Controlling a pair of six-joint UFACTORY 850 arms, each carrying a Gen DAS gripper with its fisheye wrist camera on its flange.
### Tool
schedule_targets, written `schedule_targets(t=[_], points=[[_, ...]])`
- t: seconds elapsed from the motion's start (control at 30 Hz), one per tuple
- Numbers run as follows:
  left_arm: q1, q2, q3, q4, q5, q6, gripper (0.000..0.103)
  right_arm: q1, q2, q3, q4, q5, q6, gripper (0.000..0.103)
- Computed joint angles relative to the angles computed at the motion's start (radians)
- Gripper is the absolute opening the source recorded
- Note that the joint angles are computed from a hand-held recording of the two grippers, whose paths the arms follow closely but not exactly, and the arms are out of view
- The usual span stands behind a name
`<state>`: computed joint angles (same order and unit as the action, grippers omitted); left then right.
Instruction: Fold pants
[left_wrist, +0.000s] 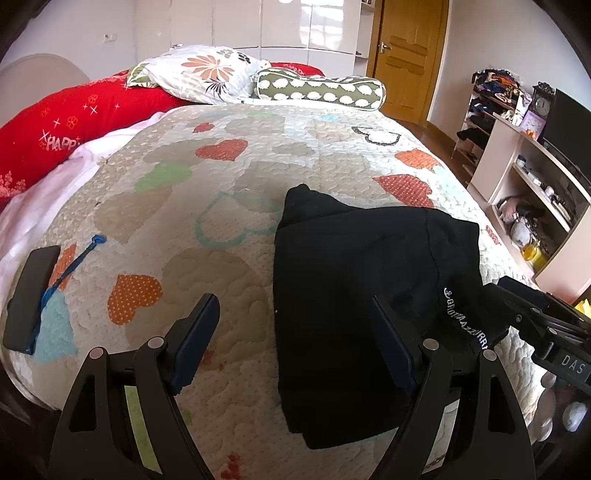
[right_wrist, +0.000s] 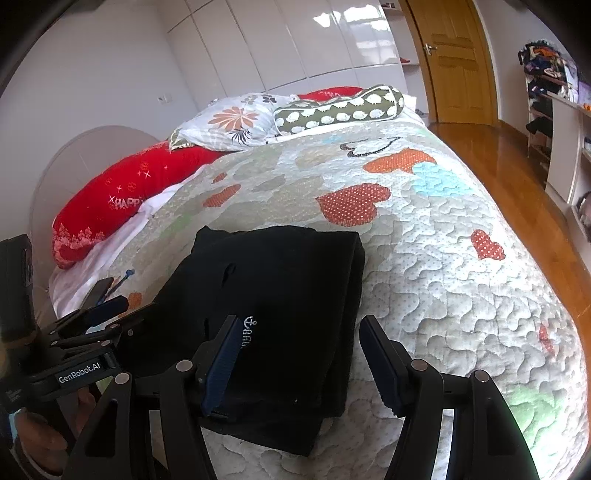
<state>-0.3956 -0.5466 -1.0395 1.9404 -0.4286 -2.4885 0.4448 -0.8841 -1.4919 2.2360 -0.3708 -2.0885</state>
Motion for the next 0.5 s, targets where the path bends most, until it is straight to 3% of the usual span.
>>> schedule_targets(t=[0.33,0.5], points=[[0.014,-0.006,-0.006,-0.015,0.029,-0.009,0.082,-0.003,-0.022,-0.023,-0.046,-0.003,0.074,0.066],[0.028,0.005,0.010,0.126,0.054,-0.138,0.082,-0.006,-0.036,-0.040,-0.081,-0.001,0.120,0.067]])
